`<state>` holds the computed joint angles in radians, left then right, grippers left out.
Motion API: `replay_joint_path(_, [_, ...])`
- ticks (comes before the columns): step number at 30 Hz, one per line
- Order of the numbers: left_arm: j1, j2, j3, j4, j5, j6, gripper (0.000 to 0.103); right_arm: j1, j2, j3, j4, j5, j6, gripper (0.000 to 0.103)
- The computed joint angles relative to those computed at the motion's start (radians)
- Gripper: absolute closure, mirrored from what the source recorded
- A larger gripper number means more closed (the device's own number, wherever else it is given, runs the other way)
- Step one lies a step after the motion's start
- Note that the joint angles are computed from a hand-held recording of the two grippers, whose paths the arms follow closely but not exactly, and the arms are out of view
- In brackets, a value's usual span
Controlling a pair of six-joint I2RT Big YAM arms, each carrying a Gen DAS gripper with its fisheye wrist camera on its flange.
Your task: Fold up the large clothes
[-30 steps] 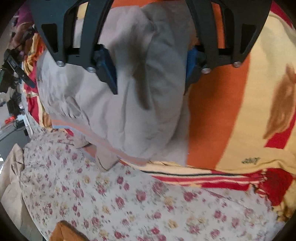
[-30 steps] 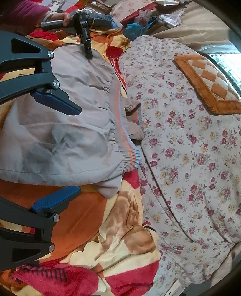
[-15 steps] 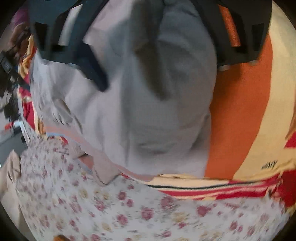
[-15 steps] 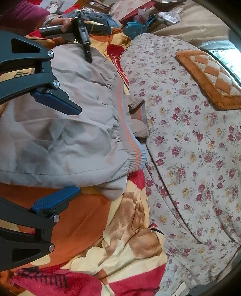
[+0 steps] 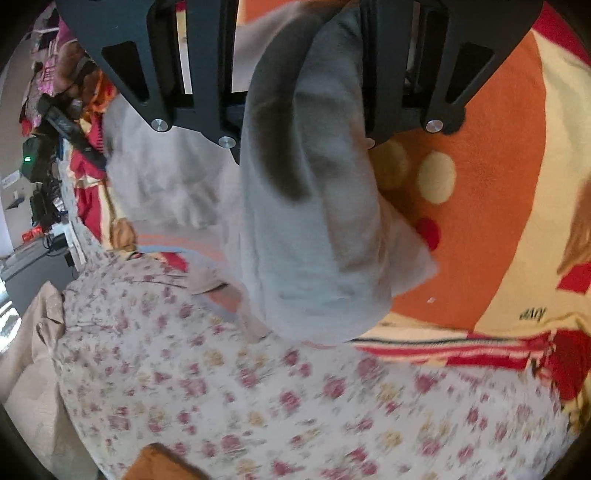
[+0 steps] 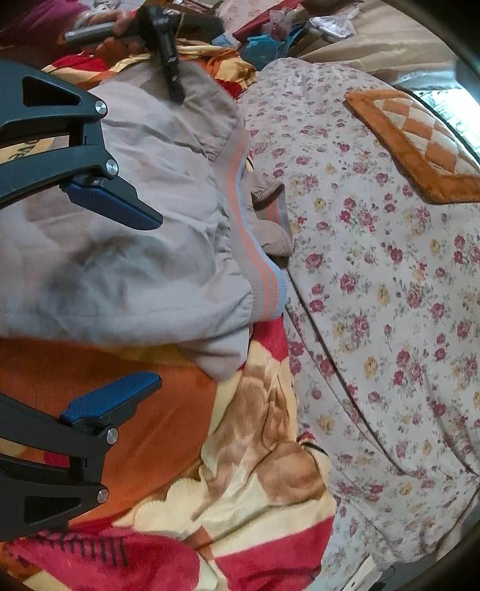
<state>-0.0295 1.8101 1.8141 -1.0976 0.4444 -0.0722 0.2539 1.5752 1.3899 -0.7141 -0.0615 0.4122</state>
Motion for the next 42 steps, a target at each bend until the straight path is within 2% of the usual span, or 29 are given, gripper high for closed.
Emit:
replay_joint_path(4, [-0.059,-0.023,0.047,-0.059,-0.017,-0.03,0.078,-0.022,-0.021,-0.026,0.005,0.004,-0.005,0.026])
replay_joint_path(7, [-0.13,-0.033,0.082,-0.085,-0.065,-0.041,0.079,-0.045,-0.042,-0.055,0.027,0.002,0.012,0.026])
replay_joint_path(14, [-0.315,0.046,0.225,-0.129,-0.177,-0.054,0.081,-0.105,-0.077,-0.108,0.067,-0.023,0.047,0.026])
replay_joint_path(18, [-0.402,0.103,0.251,-0.127,-0.211,-0.068,0.082,-0.153,-0.088,-0.14,0.081,-0.01,0.078,0.026])
replay_joint_path(22, [-0.459,0.134,0.218,-0.088,-0.249,-0.063,0.08,-0.203,-0.086,-0.169,0.109,-0.074,0.121,0.026])
replay_joint_path(23, [-0.466,0.134,0.205,-0.071,-0.241,-0.062,0.072,-0.21,-0.088,-0.175,0.118,-0.082,0.125,0.026])
replay_joint_path(24, [-0.469,0.125,0.182,-0.042,-0.209,-0.051,0.058,-0.217,-0.09,-0.181,0.127,-0.091,0.131,0.026])
replay_joint_path(25, [-0.469,0.114,0.164,-0.028,-0.176,-0.04,0.051,-0.22,-0.092,-0.184,0.133,-0.097,0.138,0.026])
replay_joint_path(26, [-0.465,0.102,0.154,-0.028,-0.124,-0.026,0.037,-0.222,-0.092,-0.186,0.138,-0.103,0.142,0.026])
replay_joint_path(27, [-0.458,0.094,0.151,-0.042,-0.074,-0.013,0.032,-0.224,-0.094,-0.19,0.144,-0.109,0.147,0.026])
replay_joint_path(29, [-0.447,0.066,0.143,-0.072,-0.02,0.028,0.031,-0.222,-0.098,-0.193,0.15,-0.115,0.149,0.026])
replay_joint_path(32, [-0.421,0.005,0.108,-0.096,0.022,0.092,0.031,-0.213,-0.111,-0.204,0.17,-0.122,0.154,0.026])
replay_joint_path(36, [-0.373,-0.089,0.024,-0.075,0.064,0.136,0.031,-0.203,-0.133,-0.217,0.202,-0.144,0.186,0.026])
replay_joint_path(37, [-0.362,-0.112,0.003,-0.057,0.057,0.15,0.031,-0.2,-0.142,-0.22,0.215,-0.155,0.2,0.026])
replay_joint_path(40, [-0.333,-0.151,-0.052,0.009,-0.026,0.15,0.031,-0.19,-0.161,-0.218,0.246,-0.205,0.231,0.023])
replay_joint_path(42, [-0.317,-0.141,-0.059,0.016,-0.056,0.129,0.031,-0.173,-0.172,-0.212,0.274,-0.259,0.254,0.021])
